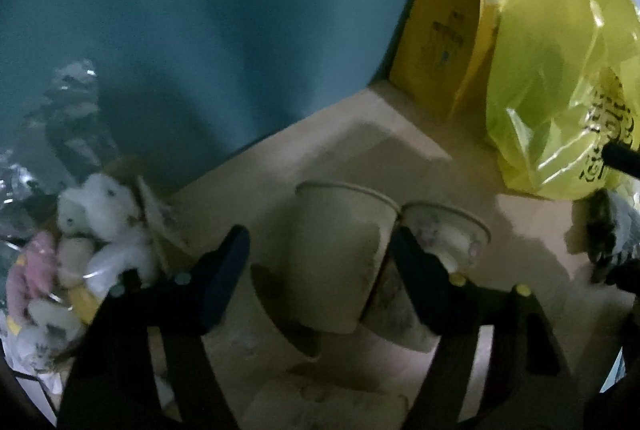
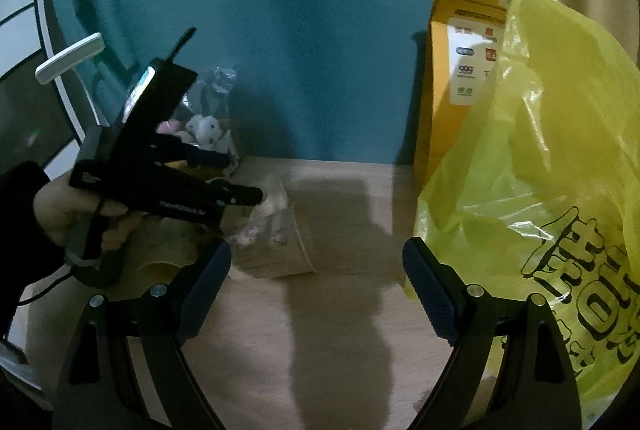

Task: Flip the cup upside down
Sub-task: 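Close the left tool's fingers around the upright paper cup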

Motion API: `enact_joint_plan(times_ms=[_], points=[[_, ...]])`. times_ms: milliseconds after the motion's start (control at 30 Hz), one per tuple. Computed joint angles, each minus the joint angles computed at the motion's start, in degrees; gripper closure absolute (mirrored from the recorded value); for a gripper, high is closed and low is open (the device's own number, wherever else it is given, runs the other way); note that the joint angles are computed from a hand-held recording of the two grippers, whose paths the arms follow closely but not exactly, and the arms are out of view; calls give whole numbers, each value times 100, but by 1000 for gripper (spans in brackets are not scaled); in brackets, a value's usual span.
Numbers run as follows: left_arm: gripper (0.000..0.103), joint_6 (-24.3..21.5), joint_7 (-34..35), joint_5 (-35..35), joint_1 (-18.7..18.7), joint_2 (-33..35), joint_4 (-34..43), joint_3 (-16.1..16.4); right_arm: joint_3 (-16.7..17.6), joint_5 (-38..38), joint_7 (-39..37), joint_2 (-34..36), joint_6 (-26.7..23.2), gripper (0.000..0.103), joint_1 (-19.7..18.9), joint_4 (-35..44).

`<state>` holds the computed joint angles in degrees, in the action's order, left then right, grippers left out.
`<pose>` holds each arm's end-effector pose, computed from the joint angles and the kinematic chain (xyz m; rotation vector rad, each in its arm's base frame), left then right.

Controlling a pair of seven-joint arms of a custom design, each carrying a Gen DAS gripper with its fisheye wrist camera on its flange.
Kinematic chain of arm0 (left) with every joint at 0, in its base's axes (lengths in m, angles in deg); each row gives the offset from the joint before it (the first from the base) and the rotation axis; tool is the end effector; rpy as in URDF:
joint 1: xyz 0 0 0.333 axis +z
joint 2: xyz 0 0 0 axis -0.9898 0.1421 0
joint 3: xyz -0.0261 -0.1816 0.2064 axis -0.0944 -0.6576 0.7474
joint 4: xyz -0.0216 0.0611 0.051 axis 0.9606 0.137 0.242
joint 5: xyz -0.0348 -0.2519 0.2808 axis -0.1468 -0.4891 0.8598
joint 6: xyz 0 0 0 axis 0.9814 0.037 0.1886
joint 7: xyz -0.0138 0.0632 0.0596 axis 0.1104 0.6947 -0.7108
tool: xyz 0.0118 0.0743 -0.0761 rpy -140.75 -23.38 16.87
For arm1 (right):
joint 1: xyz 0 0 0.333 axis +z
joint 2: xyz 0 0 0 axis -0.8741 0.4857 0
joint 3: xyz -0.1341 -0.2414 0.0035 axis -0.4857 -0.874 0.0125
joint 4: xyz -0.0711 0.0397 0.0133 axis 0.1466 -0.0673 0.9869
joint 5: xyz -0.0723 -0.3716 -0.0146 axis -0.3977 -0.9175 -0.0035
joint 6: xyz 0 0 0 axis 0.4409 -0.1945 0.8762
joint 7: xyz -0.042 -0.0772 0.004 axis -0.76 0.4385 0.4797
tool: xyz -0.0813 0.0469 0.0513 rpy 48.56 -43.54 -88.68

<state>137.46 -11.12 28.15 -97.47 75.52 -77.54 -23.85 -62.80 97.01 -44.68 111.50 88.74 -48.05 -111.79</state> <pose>0.6674 -0.2240 0.3288 -1.8403 1.9729 -0.5271 0.5786 0.2443 0.3353 -2.0233 0.9818 -0.3920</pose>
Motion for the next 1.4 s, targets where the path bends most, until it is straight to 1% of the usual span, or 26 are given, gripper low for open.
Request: enact_joint_plan(times_ms=[100,233,300,367,467,600,800,967,1067,1100,1167,1233,1300,1400], points=[[29,-154,244,-191,88,219,237,-142,-2,0,41,23,6,13,-18,32],[29,-369,455,-359,103,414,476,-188,1,-40,95,57,33,13,-11,57],[30,-536,534,-420,72,584,707,-197,8,-102,145,94,31,13,-5,88],[30,-645,559,-344,-15,667,837,-116,44,-112,145,109,39,13,-25,89],[37,-822,531,-243,-111,806,1059,-22,67,-159,207,130,29,13,-48,89],[39,-917,676,-225,-109,878,1190,-62,108,-148,209,117,34,13,-94,74],[39,-922,681,-166,-146,924,1262,-31,129,-92,208,115,99,13,-93,57],[39,-874,572,-80,-210,823,1134,13,144,70,101,89,143,13,-93,30],[41,-747,520,-82,-195,826,1100,-8,132,199,42,61,182,13,-73,-3],[41,-669,472,-32,-226,771,1014,20,123,241,29,45,197,13,-55,-22],[42,-574,475,-63,-199,704,912,-25,87,273,48,26,224,13,-1,-49],[42,-501,402,-1,-241,677,883,28,63,307,51,7,255,13,37,-68],[42,-391,351,45,-258,567,749,37,83,487,-101,-17,276,13,35,-69],[42,-447,367,96,-292,510,725,17,0,607,-138,-45,253,13,107,-76]])
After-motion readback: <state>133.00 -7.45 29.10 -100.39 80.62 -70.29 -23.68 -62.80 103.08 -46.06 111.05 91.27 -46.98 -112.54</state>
